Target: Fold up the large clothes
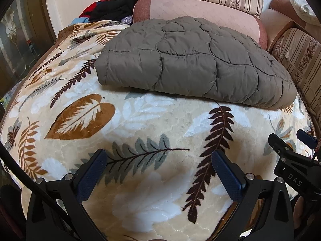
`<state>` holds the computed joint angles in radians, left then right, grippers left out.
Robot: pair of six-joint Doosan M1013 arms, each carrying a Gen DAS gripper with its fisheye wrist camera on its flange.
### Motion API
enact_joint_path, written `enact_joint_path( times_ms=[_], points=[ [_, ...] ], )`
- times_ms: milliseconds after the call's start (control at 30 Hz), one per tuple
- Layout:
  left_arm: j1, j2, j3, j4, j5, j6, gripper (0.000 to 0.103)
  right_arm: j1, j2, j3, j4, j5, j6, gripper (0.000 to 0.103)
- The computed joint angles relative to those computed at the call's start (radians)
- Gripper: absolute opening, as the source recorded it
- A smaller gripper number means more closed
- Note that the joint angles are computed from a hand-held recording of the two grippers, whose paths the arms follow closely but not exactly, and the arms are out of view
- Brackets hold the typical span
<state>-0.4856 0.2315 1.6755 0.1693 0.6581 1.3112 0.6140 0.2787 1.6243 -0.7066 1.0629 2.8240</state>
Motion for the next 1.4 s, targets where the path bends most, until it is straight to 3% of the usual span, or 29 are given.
enact_joint_path(
  times_ms=[1400],
  points=[
    [0.003, 0.013, -0.001, 0.002, 0.014, -0.016, 0.103, -0.006, 0.008, -0.001, 0.014, 0.001, 0.007, 0.092]
  ],
)
